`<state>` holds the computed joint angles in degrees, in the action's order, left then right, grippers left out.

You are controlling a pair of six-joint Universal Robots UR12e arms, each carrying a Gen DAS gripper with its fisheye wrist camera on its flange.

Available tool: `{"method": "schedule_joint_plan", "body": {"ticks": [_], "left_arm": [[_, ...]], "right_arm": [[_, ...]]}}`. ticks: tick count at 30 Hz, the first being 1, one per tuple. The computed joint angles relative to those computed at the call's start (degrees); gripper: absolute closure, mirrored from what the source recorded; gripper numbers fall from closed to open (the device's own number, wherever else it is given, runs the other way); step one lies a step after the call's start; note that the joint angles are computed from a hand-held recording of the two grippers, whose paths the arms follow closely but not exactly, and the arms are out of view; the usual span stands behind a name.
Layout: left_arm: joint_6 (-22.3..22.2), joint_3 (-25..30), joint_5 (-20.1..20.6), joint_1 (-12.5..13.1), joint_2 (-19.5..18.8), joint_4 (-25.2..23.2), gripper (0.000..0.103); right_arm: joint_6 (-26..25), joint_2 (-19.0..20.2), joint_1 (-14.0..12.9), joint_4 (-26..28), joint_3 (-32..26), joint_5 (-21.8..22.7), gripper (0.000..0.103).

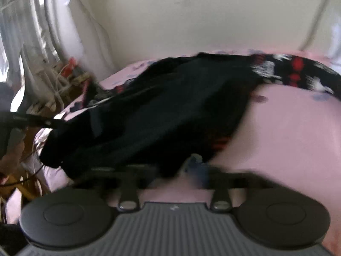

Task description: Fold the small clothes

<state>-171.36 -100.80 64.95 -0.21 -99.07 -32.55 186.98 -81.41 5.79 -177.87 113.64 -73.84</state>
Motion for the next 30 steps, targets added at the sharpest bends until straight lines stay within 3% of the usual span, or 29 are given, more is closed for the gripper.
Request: {"method": "schedule_joint_plan", "body": {"ticks": [2,5,6,7,9,11,12,13,14,17,19,20,21,22,23,25,28,30], "left_arm": [[0.4,0.0,0.3,-0.1,0.1,-0.4,0.065],[-1.7,-0.3,2.6,-0.3,0.3,2.2,0.065],[-2.5,-0.4,3.8,-0.4,0.3,2.9,0.063],[-2.9,-0.4,4.1,-0.4,0.3,3.1,0.06],[-3.1,-0.8,2.7,-0.1,0.5,3.1,0.042],[-2.8,-1.8,2.0,0.1,1.0,4.1,0.032],[-2.4,-2.3,2.0,0.1,1.3,4.2,0.028],[-2.1,-2.6,1.8,0.2,1.5,4.0,0.028],[-1.7,-2.9,1.1,0.4,1.9,3.4,0.026],[-0.9,-3.6,-0.7,0.7,2.4,1.9,0.025],[-0.3,-3.4,-0.8,0.4,2.2,0.4,0.034],[0.2,-3.2,-0.8,0.1,2.0,-0.3,0.053],[0.9,-2.7,-0.3,-0.4,1.7,-1.6,0.075],[1.4,-2.3,0.7,-0.8,1.4,-2.2,0.083],[2.0,-2.2,1.6,-1.2,1.2,-1.8,0.091],[3.1,-1.8,1.1,-1.2,1.3,-2.5,0.094],[5.5,-3.3,-3.6,0.3,3.7,-0.7,0.094],[7.4,-4.7,-4.1,0.9,5.5,0.1,0.094]], "right_arm": [[0.5,-0.8,0.5,-4.5,-0.1,-3.2,0.103],[-2.2,-0.8,2.0,-11.9,-1.5,-16.4,0.103],[-2.2,-0.9,1.8,-12.5,-1.8,-17.8,0.102],[-0.2,-1.4,1.2,-10.7,-2.0,-16.8,0.101],[3.3,-2.6,-1.4,-6.0,-1.6,-8.7,0.1],[3.5,-3.3,-2.8,-2.5,-0.5,-4.3,0.092],[2.8,-3.7,-3.1,-1.2,0.2,-3.2,0.068],[2.6,-4.2,-3.3,-0.4,1.3,-2.3,0.038],[2.7,-4.4,-3.6,-1.3,2.5,-0.9,0.033],[2.8,-4.2,-2.8,-1.3,4.1,1.7,0.033],[3.4,-2.9,-2.1,-2.1,3.7,2.6,0.033],[4.1,-2.0,-1.8,-2.7,3.1,3.2,0.034],[4.6,-1.5,-1.3,-3.0,2.5,3.1,0.047],[4.4,-1.1,-0.8,-2.0,1.5,1.9,0.089],[3.9,-1.0,-0.3,-0.4,0.6,0.7,0.101],[2.9,-2.1,-0.8,-0.9,0.7,1.7,0.101],[-3.0,-7.1,-2.9,-2.1,4.0,6.4,0.101],[-8.3,-11.4,-4.3,2.0,6.3,8.1,0.102]]}}
